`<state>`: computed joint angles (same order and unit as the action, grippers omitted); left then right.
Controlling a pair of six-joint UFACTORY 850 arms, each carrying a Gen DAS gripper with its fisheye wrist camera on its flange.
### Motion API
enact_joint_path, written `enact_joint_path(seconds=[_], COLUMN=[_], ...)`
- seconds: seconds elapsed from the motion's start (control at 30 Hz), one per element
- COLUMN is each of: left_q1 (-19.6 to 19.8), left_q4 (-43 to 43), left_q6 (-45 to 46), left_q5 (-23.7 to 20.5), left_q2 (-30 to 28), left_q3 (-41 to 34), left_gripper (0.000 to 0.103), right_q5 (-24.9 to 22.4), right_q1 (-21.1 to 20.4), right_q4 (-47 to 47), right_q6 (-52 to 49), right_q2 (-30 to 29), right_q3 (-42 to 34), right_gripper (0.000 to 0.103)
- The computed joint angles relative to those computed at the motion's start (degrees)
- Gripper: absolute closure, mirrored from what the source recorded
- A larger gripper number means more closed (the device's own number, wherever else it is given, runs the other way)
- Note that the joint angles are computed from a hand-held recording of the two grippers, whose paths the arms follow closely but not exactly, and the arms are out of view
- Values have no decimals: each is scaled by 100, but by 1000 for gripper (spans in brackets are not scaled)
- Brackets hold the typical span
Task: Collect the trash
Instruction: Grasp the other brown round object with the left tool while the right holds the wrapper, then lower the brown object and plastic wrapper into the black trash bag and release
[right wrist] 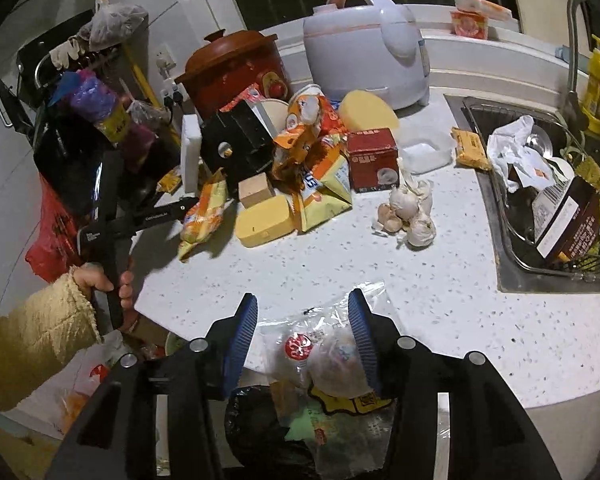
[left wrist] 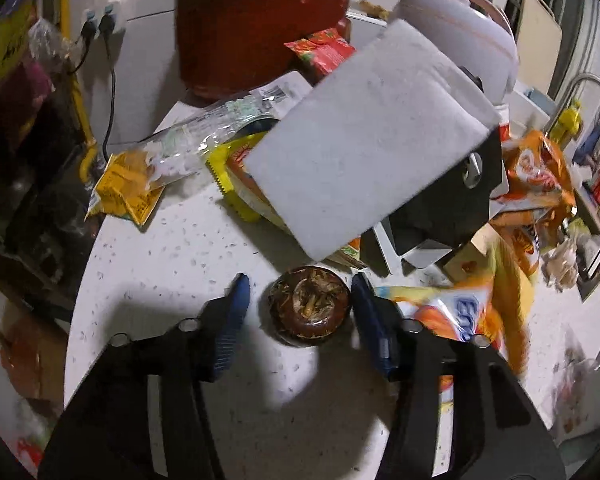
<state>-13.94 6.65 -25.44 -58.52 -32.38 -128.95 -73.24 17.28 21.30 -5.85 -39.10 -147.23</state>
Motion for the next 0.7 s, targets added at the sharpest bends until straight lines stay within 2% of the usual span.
enact_joint_path(seconds=[0.1, 0.23, 0.5, 0.53, 0.57, 0.7], left_q1=[-8, 55, 50, 44, 42, 96], left_q4=[48, -97, -133, -83, -48, -59], left_q6=[-116, -262, -208, -268, -314, -457], left_q5=[138, 435, 642, 661, 681, 740], left_q2=[132, 423, 971, 1047, 1118, 1322], left_q3=[216, 618, 1091, 1169, 1248, 1476], left_gripper=[65, 65, 65, 65, 65, 65], right_q5=[138, 261, 507, 560, 617, 777], right_q1=[-16, 29, 257, 277, 301, 242], right_q4=[-75, -258, -813, -894, -999, -840], right_q6=[6, -168, -385, -401, -434, -497], right_q2=[190, 437, 670, 709, 746, 839], right_q3=[298, 713, 1448, 1557, 1662, 1873], right_gripper=[54, 47, 47, 53, 67, 69])
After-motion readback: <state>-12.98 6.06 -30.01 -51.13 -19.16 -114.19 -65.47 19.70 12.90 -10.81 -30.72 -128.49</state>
